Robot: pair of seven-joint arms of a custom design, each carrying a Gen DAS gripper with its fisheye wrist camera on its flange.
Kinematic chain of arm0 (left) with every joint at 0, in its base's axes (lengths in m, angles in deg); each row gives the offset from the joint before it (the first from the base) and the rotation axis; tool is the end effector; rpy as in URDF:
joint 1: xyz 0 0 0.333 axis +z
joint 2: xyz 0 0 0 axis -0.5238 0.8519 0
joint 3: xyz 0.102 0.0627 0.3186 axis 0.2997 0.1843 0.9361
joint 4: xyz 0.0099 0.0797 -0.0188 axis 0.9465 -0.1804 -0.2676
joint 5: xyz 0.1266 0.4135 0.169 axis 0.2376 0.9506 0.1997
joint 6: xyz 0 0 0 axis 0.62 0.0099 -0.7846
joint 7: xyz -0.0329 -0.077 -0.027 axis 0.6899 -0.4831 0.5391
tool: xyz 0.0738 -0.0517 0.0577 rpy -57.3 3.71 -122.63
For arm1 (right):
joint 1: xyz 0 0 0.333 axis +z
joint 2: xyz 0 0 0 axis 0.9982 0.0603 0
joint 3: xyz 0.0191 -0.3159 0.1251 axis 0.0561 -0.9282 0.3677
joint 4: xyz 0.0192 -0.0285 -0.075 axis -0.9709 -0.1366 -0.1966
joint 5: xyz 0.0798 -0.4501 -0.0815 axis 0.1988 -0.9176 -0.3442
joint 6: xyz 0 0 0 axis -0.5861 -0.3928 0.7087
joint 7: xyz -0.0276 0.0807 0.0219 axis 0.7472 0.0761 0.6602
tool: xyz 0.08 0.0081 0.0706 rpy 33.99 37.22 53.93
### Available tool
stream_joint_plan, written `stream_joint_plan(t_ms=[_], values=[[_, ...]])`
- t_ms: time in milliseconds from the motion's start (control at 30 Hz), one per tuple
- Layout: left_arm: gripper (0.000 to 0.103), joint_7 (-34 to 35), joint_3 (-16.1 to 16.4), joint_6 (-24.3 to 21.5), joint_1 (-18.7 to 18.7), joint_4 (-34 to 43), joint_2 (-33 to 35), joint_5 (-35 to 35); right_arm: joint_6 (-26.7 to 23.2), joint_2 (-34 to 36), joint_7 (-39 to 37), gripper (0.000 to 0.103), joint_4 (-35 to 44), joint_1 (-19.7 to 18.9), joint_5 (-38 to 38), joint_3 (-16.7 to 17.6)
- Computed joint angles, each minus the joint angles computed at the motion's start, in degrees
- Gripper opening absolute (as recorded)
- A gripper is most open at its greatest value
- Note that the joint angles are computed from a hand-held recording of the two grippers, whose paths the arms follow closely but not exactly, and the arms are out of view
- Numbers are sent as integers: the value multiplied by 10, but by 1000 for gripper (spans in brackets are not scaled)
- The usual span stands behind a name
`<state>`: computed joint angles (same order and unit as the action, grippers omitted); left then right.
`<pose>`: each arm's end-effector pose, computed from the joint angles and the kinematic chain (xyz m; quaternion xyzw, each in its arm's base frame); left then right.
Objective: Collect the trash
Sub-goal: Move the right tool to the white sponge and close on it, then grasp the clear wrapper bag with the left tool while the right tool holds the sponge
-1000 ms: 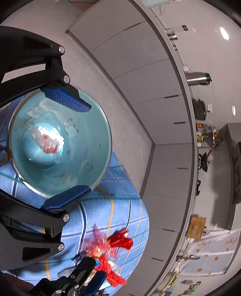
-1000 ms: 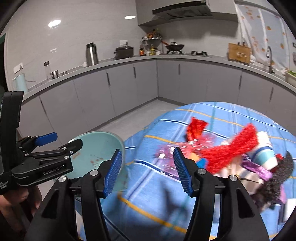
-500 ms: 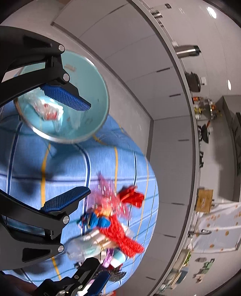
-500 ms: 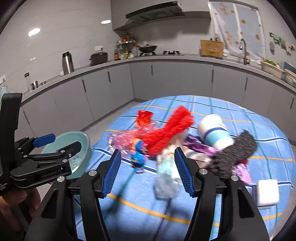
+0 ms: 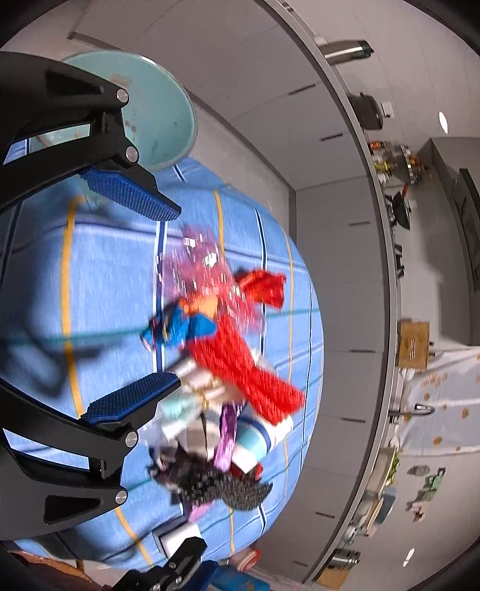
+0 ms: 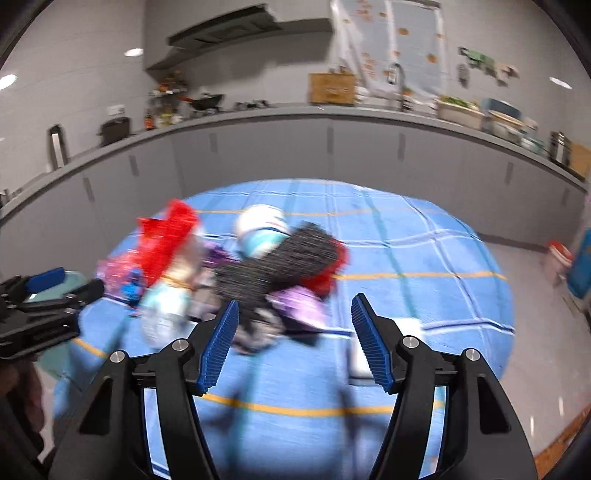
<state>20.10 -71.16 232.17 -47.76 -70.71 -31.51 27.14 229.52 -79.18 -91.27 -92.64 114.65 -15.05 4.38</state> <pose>0.4255 -0.3679 0.4202 -0.6153 0.6642 -0.2945 0.3058 0.3829 0.4057 0.4128 -0.6253 0.6242 -0.3119 0.3494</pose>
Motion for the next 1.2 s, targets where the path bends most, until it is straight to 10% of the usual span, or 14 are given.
stream_joint_plan(t_ms=[733,1200], values=[[81,50,40,9,-65,103,127,-7,-11,-16,5,76,-48,-32,66,-9],[22,95,58,49,-79,105,142,-35,14,12,-42,55,-40,-33,104,-21]])
